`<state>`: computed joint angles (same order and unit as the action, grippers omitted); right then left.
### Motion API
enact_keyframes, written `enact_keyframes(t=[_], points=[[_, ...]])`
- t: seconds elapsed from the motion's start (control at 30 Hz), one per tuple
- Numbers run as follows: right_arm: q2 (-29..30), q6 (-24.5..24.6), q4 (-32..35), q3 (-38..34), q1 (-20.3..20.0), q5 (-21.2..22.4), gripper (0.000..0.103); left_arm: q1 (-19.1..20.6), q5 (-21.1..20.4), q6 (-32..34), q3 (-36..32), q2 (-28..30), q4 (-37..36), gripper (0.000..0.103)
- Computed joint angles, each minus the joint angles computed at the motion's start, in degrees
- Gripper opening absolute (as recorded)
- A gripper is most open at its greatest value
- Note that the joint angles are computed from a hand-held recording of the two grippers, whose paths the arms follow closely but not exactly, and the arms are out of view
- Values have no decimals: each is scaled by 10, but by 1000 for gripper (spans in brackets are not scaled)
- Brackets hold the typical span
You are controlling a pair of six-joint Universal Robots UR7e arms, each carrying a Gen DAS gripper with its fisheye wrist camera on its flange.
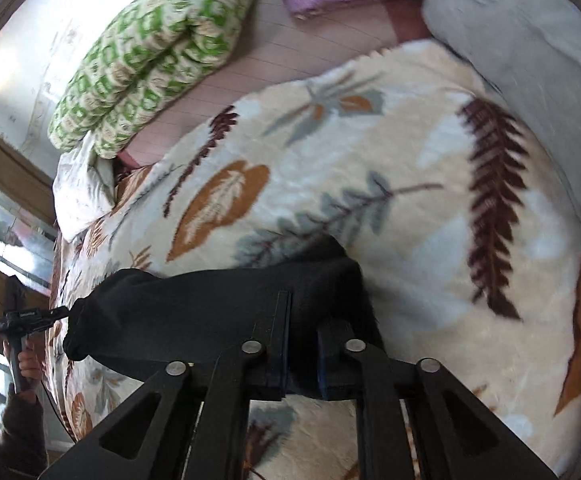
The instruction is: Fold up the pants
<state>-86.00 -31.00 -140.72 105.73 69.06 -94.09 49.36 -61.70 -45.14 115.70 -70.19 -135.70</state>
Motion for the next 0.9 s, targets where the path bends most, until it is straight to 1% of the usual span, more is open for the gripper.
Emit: enact_keyframes(t=[0.03,0.1,0.13,0.17,0.2,0.23,0.3,0.37,0.4,0.43,0.47,0.5,0.53,0.6,0.67,0.7,0.73,0.77,0.8,0.87,0.9], points=[[-3,10,5,1,-8,7,19,-1,-1,3,-1,0,8,8],[-8,22,11,1,-19,22,24,2,-18,19,1,-1,8,18],[-12,28,13,3,-25,35,27,3,-22,23,2,-1,9,26],[-14,31,10,5,-27,38,31,2,-22,24,3,-1,16,33],[-16,33,7,7,-27,41,35,2,-23,28,4,-1,16,35],[-19,30,9,8,-28,46,36,1,-26,34,5,0,17,38],[-21,27,6,12,-26,44,38,0,-32,45,4,5,20,38],[-23,28,9,13,-26,41,38,-2,-46,63,0,13,20,38],[-22,30,9,13,-26,39,38,-6,-44,68,-1,17,23,38],[-21,33,8,14,-26,37,38,-14,-30,72,-3,21,28,38],[-21,37,8,13,-28,40,39,-27,-2,74,-5,29,37,38],[-20,40,12,12,-30,45,39,-32,10,73,-8,35,48,36],[-20,41,15,12,-32,48,39,-35,16,66,-14,41,61,22],[-20,35,21,13,-34,53,40,-38,27,46,-27,53,92,22],[-20,23,18,20,-33,53,40,-46,49,33,-24,56,92,20],[-20,16,19,22,-32,52,39,-49,63,21,-24,54,93,20],[-19,7,13,26,-28,41,35,-50,69,14,-22,51,89,20],[-17,-5,4,29,-17,19,20,-49,74,4,-22,47,85,20],[-16,-20,6,29,-9,13,8,-47,79,-5,-22,40,83,19],[-21,-39,-4,33,3,29,8,-44,83,-12,-22,27,82,19],[-27,-47,-15,36,10,47,8,-43,85,-14,-23,24,83,19]])
